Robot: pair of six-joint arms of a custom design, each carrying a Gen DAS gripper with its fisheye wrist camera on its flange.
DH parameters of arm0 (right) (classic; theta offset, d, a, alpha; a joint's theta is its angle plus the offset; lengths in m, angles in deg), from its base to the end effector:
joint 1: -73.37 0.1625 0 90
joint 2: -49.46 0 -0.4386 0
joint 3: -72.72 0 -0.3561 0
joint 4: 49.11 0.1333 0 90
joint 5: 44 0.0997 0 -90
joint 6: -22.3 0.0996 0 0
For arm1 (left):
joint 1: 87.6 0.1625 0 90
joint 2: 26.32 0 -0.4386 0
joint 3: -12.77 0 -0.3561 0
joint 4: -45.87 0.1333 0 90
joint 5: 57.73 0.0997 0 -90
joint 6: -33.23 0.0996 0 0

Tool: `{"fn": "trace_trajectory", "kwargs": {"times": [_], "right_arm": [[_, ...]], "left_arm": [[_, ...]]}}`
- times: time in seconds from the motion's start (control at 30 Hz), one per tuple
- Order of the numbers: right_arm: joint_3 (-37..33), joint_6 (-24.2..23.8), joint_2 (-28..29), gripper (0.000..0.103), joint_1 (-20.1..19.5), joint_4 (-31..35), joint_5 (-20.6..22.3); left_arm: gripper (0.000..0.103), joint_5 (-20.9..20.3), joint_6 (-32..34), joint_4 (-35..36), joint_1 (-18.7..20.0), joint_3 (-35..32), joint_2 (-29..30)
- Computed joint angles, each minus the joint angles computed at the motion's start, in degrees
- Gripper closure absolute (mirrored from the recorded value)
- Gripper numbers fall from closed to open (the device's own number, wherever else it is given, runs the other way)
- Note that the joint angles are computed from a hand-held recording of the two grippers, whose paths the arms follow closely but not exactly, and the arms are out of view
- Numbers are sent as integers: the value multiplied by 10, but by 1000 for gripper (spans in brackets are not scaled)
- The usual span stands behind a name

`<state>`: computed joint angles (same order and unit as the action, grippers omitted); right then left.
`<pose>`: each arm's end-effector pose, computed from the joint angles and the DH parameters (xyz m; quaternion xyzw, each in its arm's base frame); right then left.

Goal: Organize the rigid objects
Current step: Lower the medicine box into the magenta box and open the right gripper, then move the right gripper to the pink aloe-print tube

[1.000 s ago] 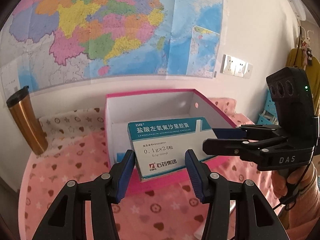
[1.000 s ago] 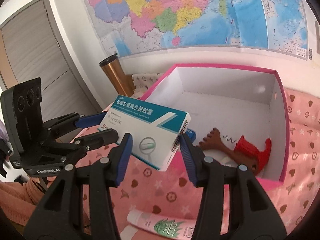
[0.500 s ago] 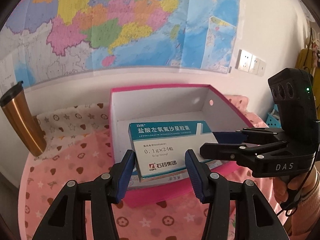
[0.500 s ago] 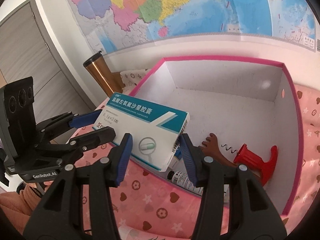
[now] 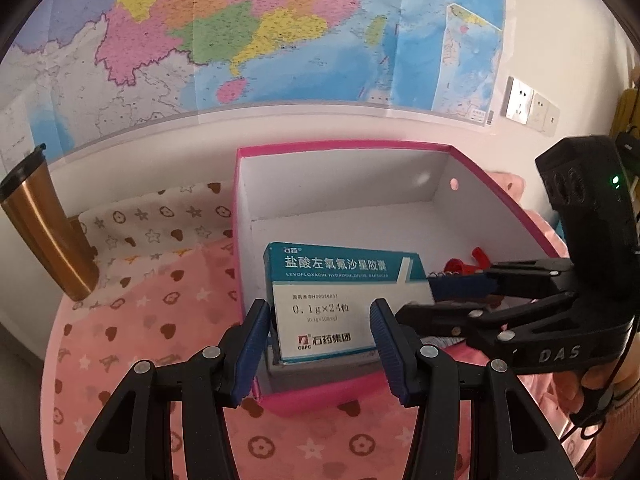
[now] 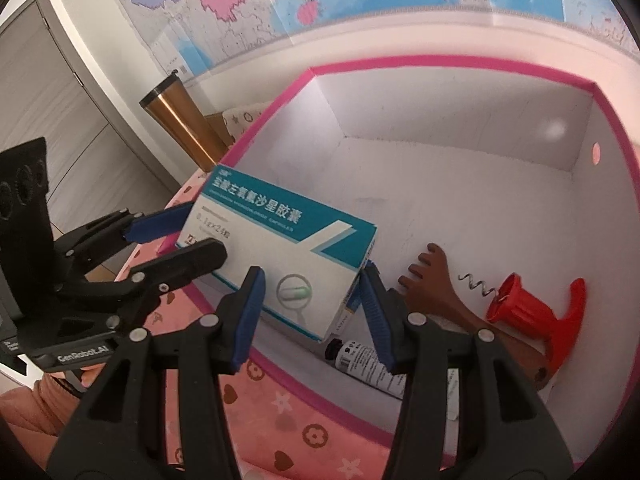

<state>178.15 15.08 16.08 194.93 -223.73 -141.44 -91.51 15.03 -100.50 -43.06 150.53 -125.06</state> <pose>0.4139 -0.4438 -0.0097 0.3226 -0.9380 0.1204 0.0400 -0.0777 -0.3797 0.3487 0.1364 0.8641 -0.3587 0.3256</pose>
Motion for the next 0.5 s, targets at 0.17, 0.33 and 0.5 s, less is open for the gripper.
{"fn": "trace_trajectory", "kwargs": {"times": [0.17,0.33,0.5], "right_arm": [[-9,9,6,51,-5,14,10],[-5,15,6,51,-6,6,8],[24,7,-12,51,-4,-31,17]], "left_arm": [[51,22,-9,-1,-7,3,0],[50,35,-15,2,-22,11,-10],[45,45,-32,16,-63,34,-46]]}}
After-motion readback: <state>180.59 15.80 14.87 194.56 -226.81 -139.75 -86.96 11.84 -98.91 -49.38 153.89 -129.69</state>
